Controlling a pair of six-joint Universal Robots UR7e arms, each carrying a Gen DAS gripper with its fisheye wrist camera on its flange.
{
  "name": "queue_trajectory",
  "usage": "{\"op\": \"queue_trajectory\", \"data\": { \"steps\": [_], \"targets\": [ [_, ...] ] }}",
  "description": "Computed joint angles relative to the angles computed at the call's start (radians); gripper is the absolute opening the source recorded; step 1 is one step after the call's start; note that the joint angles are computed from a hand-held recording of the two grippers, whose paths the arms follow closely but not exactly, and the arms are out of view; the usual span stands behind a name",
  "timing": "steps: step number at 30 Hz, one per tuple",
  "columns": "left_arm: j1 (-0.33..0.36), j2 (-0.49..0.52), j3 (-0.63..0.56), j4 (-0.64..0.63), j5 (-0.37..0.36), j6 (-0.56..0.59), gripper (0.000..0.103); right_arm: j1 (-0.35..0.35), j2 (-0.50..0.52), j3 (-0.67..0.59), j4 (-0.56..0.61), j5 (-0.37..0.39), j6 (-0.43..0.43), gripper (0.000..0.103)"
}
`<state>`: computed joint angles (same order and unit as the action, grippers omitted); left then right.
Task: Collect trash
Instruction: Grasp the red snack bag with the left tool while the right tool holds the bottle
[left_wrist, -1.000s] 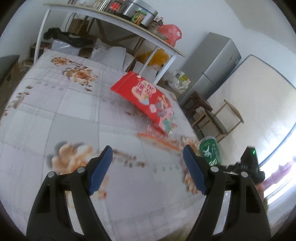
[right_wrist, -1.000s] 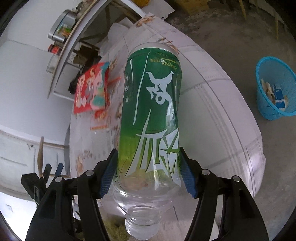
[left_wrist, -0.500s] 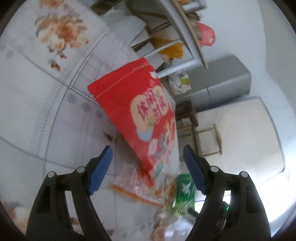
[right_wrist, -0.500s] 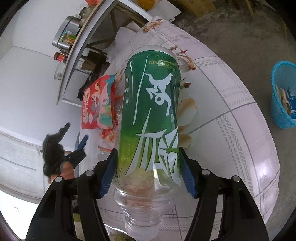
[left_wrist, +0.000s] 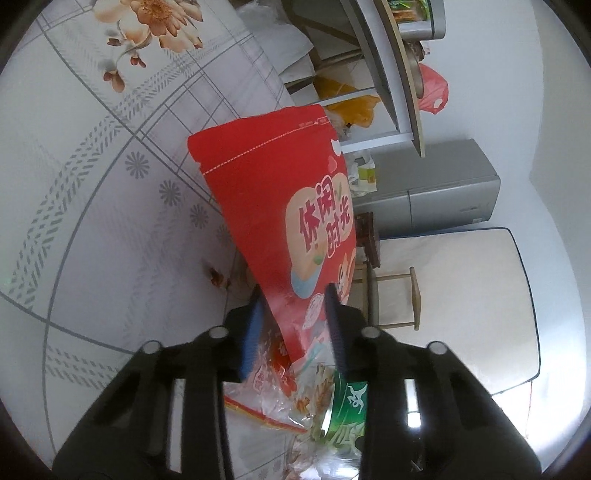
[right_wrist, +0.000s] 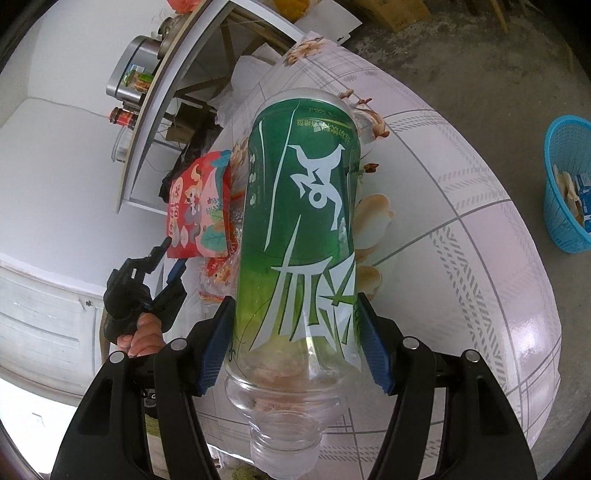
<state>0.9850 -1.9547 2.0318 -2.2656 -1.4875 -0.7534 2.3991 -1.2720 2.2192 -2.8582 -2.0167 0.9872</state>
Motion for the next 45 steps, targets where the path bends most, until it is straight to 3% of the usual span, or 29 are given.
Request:
{"op": "queue_trajectory", "data": {
  "steps": [3, 13, 29, 38, 45],
  "targets": [
    [0.008, -0.002, 0.005, -0.020, -0.017, 0.015, 0.012, 0.000, 0.000, 0.000, 0.001, 0.000, 0.000, 0.062],
    [0.020, -0.023, 0.025, -0.102, -0.071, 0.049, 0.001, 0.004, -0.008, 0.008, 0.004, -0.010, 0.007, 0.062],
    [-0.038, -0.051, 0.006, -0.204, -0.115, 0.108, 0.000, 0.015, -0.007, -0.016, 0.059, -0.037, 0.024, 0.062],
    [-0.155, -0.115, -0.032, -0.152, -0.027, 0.157, 0.000, 0.027, 0.001, -0.024, 0.067, -0.065, 0.029, 0.062],
    [-0.327, -0.159, -0.071, -0.067, 0.092, 0.191, 0.000, 0.025, -0.007, -0.021, 0.069, -0.075, 0.023, 0.062]
  ]
}}
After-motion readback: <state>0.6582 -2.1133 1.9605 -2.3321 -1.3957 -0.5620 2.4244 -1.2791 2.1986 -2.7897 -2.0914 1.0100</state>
